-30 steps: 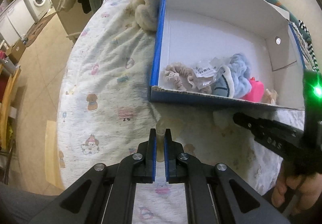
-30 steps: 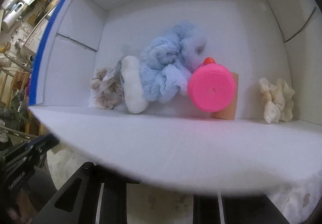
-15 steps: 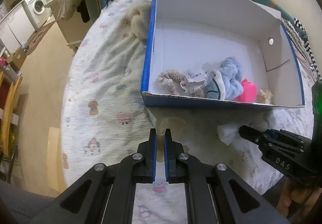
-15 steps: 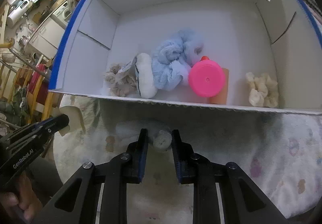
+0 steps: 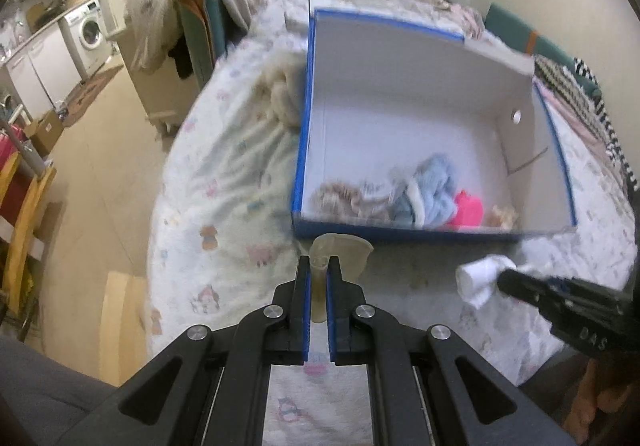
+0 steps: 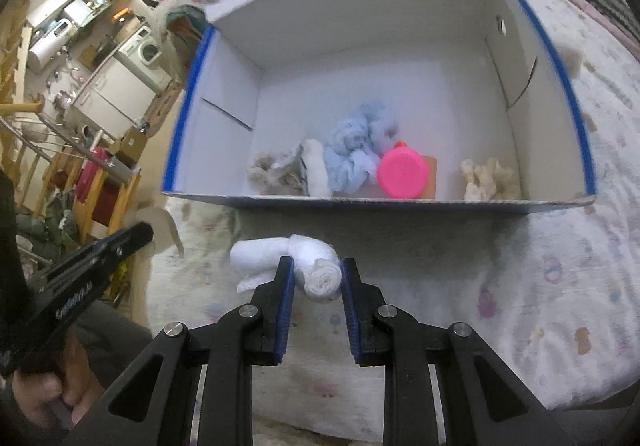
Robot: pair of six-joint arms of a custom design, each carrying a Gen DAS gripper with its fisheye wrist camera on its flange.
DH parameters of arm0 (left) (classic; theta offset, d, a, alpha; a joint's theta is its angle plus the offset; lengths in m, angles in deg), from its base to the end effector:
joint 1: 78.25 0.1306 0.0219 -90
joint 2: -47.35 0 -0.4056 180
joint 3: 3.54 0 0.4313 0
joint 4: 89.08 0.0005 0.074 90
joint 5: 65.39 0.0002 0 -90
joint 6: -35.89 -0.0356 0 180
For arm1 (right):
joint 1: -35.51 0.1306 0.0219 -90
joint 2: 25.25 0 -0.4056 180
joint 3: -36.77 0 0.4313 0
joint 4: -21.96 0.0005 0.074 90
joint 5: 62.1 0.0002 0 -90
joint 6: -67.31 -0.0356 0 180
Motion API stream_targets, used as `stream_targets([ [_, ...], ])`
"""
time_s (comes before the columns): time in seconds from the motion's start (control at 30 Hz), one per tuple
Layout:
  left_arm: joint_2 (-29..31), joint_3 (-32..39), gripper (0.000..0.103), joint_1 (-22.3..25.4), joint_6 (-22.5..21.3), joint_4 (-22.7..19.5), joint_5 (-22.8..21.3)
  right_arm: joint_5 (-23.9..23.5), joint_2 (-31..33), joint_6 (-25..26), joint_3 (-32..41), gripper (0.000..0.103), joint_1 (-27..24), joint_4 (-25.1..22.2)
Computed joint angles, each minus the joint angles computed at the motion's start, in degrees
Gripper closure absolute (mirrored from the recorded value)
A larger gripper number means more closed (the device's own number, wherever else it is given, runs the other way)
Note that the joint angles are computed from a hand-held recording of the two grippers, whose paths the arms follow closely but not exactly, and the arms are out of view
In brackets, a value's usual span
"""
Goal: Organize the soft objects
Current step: 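Carry the tan and white cloths over the box with both grippers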
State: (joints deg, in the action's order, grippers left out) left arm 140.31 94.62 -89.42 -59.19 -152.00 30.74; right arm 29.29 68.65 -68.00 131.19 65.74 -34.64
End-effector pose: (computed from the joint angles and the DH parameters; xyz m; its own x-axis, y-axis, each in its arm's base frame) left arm 0.5197 -0.1070 0.4822 -0.8042 0.2485 -0.5400 0.3210 0.9461 -0.0426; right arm 0.4688 0.2716 0.4481 -0.8537 0.3251 -0.4068 0.1640 0.9093 0.3826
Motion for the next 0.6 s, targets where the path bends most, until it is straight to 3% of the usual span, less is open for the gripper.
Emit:
stream_targets([
  [0.3, 1.7, 7.1, 0.097, -1.4, -0.5, 1.4, 0.6, 2.5, -2.7, 2.3, 2.8, 0.078, -2.6, 0.5],
  [0.6, 7.8, 16.4, 0.097, -3.7, -1.4, 0.8, -0.3, 4.1, 0.1, 5.8, 8.4, 0.078, -6.3, -0.5],
])
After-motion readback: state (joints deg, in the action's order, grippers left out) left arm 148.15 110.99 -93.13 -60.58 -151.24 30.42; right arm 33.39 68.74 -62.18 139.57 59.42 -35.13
